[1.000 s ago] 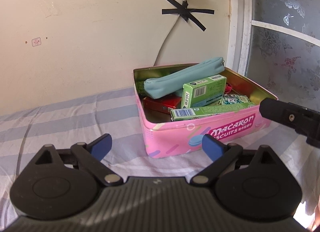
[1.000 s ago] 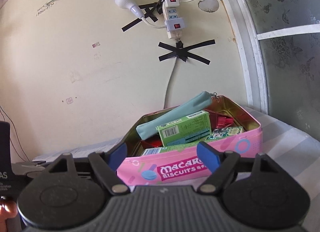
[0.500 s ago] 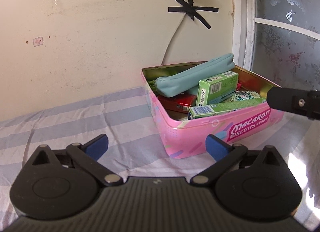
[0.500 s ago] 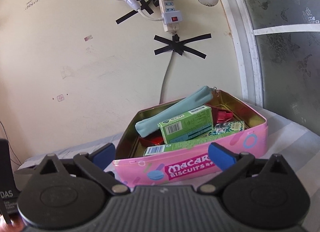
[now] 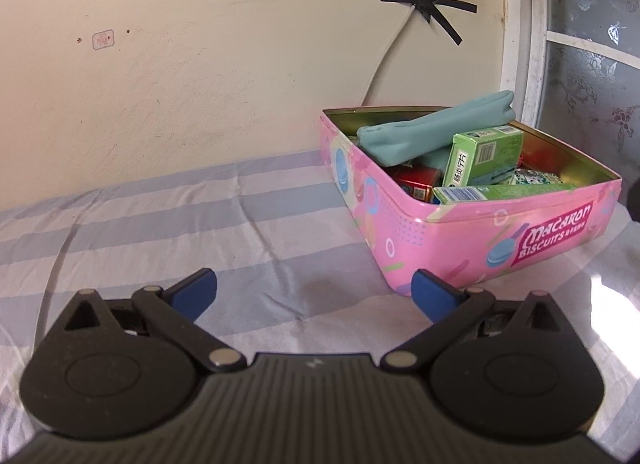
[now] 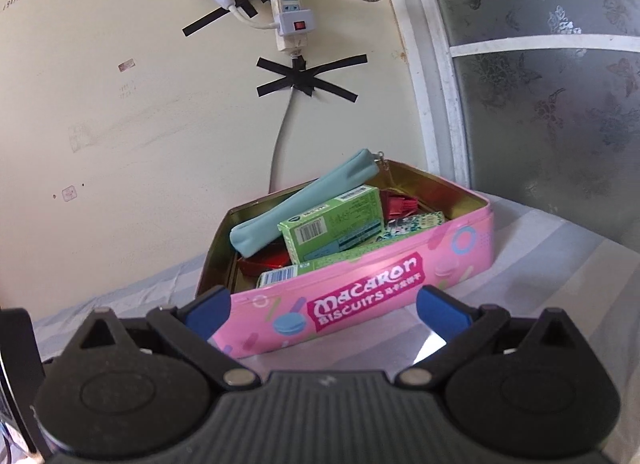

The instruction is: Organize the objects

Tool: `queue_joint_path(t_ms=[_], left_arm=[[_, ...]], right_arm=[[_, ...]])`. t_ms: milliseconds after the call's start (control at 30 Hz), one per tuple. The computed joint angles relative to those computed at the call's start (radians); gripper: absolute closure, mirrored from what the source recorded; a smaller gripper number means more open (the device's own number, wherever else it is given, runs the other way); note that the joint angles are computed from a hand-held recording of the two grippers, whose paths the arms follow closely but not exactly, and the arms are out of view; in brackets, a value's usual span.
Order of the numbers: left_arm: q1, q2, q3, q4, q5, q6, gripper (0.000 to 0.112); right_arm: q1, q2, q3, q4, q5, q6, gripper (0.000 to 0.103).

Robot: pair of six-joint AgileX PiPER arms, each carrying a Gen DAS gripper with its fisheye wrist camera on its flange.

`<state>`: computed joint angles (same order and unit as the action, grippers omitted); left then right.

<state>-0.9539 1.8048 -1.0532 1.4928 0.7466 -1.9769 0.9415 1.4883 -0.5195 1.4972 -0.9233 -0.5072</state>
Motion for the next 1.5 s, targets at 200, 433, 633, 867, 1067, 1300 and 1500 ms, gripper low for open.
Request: queue_joint_path(t_ms=[200,433,633,867,1067,1300,1500], left_arm=[[-0.016,-0.014,0.026,0.012,0.039,-0.041,0.009],[-0.050,-0.034,0.040,0.034,0.092,-0.063,0.009],[-0.060,-0.031,0.035,0.030,0.078,-0.048,0.009],[-0.058,-0.011,0.009,-0.011,0.089,-0.011,0.009],[-0.055,-0.009,0.003,-0.023,0.085,-0.008,0.009],[-0.059,0.002,-0.027,-0.072,0.099,0.057,0.009],[-0.049,0.000,-0.037,-0.111,0.078,0.098,0.009]], right_arm=[[0.107,0.023,0.061,0.031,-0.126,0.061,0.000],[0.096,0.056,0.099,-0.074,-0.143,0.173,0.000],[0.161,0.090,0.108,-0.061,-0.208,0.222,0.000],[0.172,0.101,0.110,-0.046,-0.237,0.255,0.000],[0.174,0.114,0.108,-0.038,-0.263,0.259,0.000],[0.140,0.101,0.117,-0.077,-0.255,0.282,0.000],[0.133,0.098,0.119,-0.079,-0.251,0.282,0.000]])
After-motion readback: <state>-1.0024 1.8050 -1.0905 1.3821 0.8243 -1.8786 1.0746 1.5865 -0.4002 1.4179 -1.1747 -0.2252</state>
